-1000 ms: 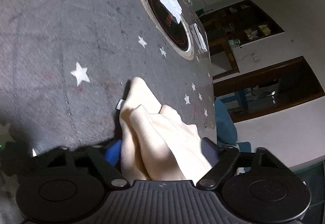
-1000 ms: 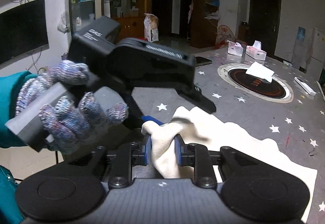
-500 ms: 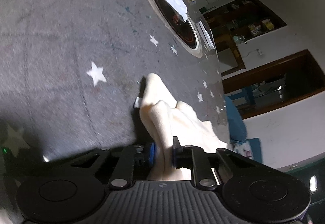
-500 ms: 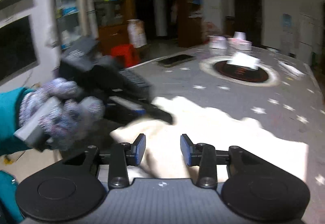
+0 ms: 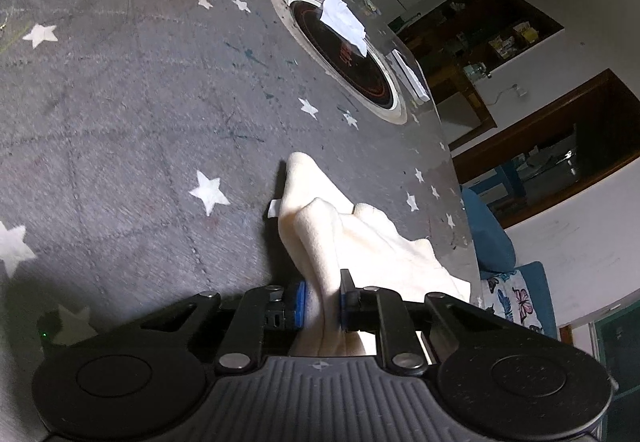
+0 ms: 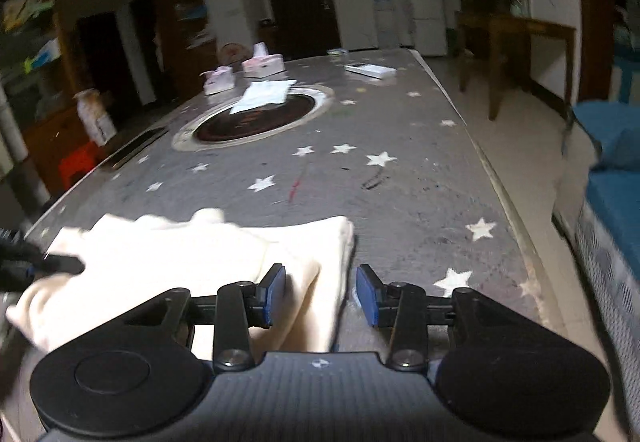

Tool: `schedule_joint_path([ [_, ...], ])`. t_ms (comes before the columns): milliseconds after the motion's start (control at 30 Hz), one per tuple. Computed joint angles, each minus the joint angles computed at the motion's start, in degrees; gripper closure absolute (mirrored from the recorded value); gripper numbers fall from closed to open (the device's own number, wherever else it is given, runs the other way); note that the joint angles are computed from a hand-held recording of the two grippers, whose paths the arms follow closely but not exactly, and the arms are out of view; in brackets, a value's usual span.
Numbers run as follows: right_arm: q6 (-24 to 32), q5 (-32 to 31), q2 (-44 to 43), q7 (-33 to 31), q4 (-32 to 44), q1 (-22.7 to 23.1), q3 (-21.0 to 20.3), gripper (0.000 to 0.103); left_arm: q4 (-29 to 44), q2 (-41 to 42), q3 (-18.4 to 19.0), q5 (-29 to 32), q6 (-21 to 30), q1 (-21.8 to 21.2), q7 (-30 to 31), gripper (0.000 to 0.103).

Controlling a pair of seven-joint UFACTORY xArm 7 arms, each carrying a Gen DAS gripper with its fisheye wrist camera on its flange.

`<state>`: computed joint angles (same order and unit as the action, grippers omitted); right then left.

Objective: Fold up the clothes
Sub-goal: 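Lift the held end with both grippers and fold it over the rest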

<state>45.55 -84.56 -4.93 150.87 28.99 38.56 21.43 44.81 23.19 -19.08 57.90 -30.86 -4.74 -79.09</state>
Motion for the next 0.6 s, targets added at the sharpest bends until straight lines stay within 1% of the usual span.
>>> schedule_joint_path([
  [100, -1.3, -4.1, 1.8, 4.4, 0.6, -0.8, -0.8, 0.063, 0.4, 0.1, 0.0, 0.5, 0.4, 0.1, 0.2, 0.086],
  [167, -1.0, -5.5, 3.3, 4.5, 1.9, -0.7, -1.1, 0.066, 0.3, -0.1, 0.2, 0.0, 0.7, -0.1, 1.0, 0.086],
  [200, -1.2, -6.4, 4.0, 4.7, 2.5, -0.7, -1.3, 0.069, 0.4, -0.2, 0.3, -0.3, 1.0, -0.2, 1.4, 0.086],
  [233, -1.7, -7.6, 4.2, 5.3, 2.8, -0.6, -1.5, 0.082, 0.3, -0.4, 0.3, -0.6, 1.3, -0.2, 1.8, 0.086],
  [267, -1.9, -8.5, 4.4, 5.6, 3.2, -0.5, -1.5, 0.088, 0.2, -0.6, 0.3, -1.1, 1.6, -0.3, 2.3, 0.086],
  [333, -0.6, -7.9, 4.8, 4.1, 3.9, 0.3, -1.2, 0.092, -0.1, -1.2, 0.2, -1.7, 2.0, -0.3, 3.5, 0.086],
  [400, 1.0, -7.7, 4.5, 3.5, 4.2, 1.2, -0.7, 0.092, -0.3, -1.8, -0.1, -1.4, 2.0, 0.2, 4.2, 0.086],
  [467, 2.7, -7.3, 3.1, 3.2, 3.9, 2.1, -0.2, 0.093, 0.1, -2.3, -0.7, 0.5, 2.0, 1.0, 3.4, 0.086],
  [600, 4.9, -5.1, -0.4, -0.4, 3.0, 2.9, 0.8, 0.093, 2.4, -3.1, -0.9, 3.7, 1.5, 0.4, 1.7, 0.086],
])
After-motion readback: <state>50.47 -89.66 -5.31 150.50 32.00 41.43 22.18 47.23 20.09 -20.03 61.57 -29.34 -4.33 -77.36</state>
